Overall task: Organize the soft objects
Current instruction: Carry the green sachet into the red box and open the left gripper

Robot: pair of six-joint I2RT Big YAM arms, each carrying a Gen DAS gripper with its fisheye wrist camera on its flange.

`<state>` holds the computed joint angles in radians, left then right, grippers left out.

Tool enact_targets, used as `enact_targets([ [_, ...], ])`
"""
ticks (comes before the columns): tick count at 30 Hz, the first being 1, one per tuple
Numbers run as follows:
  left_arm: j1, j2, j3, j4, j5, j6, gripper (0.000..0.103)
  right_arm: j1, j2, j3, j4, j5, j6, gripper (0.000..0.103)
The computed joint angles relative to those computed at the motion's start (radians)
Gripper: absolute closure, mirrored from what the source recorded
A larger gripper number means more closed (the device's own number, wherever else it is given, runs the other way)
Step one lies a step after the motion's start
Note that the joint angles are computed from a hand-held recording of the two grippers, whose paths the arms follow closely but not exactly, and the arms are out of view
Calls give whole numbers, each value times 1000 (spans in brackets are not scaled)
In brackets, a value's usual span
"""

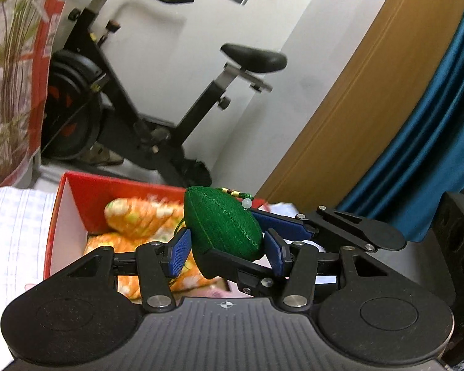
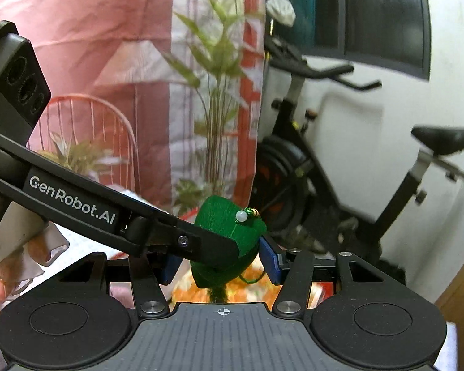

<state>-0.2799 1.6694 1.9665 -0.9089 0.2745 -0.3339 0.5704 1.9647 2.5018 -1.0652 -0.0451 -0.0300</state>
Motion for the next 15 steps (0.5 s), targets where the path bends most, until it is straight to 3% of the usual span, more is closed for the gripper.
enact_targets([
  [5,10,1,-15,-16,-2,7,49,1,-7,-54,0,-12,48,53],
  [15,2,-55,-45,-57,-127,79,47,4,-61,-149,12,24,75,53],
])
